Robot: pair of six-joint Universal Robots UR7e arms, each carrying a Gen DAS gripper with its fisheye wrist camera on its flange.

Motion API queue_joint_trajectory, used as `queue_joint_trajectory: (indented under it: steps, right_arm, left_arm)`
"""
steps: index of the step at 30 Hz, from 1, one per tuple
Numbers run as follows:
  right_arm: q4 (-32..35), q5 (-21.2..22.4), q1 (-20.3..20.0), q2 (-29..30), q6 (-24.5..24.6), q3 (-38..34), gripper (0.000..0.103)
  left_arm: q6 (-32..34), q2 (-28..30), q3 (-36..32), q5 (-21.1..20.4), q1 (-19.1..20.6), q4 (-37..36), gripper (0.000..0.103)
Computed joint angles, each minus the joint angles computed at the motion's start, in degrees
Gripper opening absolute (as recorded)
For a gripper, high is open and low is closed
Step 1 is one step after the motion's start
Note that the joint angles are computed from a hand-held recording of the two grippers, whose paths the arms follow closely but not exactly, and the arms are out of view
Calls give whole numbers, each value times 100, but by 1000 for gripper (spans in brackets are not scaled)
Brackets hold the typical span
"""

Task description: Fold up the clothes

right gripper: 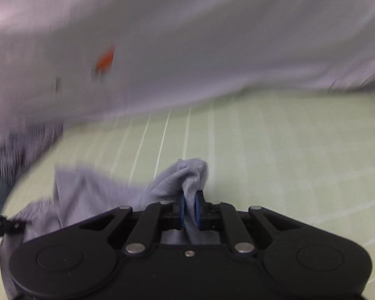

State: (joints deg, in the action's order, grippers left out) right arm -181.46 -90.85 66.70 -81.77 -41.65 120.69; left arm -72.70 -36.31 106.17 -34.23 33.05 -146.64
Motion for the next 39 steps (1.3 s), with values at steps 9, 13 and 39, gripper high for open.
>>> queue_joint_trajectory:
  steps: [9, 13, 39]
  right_arm:
    - [-368, 1311, -1113, -2197, -349, 1049, 8]
    - [506, 1302, -1929, -3104, -1025, 1651, 8]
    - [1059, -466, -1243, -1917, -1360, 1617, 53]
  left_arm:
    - [-1939, -1171, 921, 445, -1046, 1555, 14]
    - [-2927, -1226, 1118, -491, -1345, 2360, 15]
    - [-3280, -1093, 1781, -1751, -994, 1361, 32]
